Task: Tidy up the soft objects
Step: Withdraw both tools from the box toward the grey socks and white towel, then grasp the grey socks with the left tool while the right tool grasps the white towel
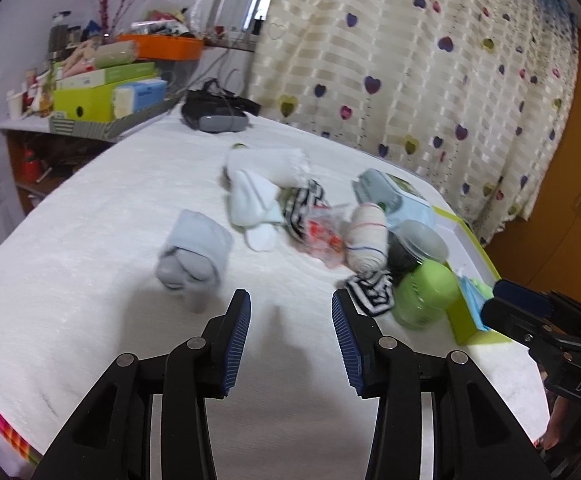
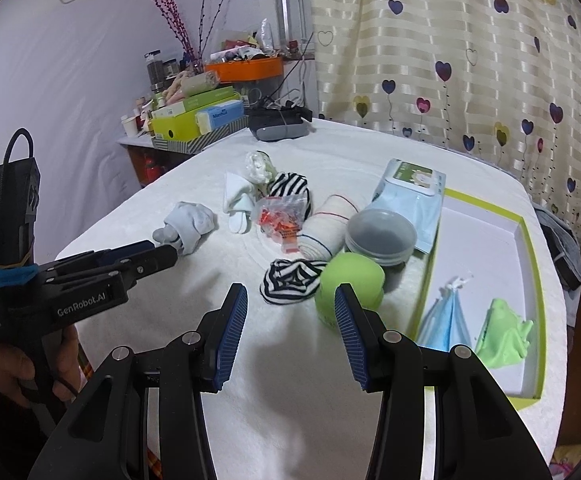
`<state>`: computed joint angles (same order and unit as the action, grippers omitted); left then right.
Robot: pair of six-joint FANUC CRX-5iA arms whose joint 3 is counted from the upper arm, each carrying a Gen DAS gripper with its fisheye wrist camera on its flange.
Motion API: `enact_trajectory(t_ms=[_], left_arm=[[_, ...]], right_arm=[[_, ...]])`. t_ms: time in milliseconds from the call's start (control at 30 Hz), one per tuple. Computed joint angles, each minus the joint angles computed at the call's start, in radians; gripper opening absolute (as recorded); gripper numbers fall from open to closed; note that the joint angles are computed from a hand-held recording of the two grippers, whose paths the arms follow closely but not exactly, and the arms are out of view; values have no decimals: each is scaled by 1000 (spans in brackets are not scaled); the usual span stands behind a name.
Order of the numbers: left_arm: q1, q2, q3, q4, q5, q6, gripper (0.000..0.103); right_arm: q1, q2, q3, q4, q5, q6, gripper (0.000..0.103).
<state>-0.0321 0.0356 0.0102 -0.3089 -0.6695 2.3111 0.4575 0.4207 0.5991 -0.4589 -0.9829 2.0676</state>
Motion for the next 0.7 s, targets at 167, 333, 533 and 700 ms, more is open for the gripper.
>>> enact_trajectory(t_ms=[167,333,533,700], left_arm=[[29,-2,3,-20,-21,30,43],[59,16,16,-25,-42,42,43],[94,46,33,-5,-46,24,43],[128,55,28,14,-19,8,58]], right_arm=[[7,31,46,-1,-20,0,47],[14,63,90,1,-40,-1,47],[27,111,159,13,-67,-15,47],[39,155,229,22,-92,-22,47]])
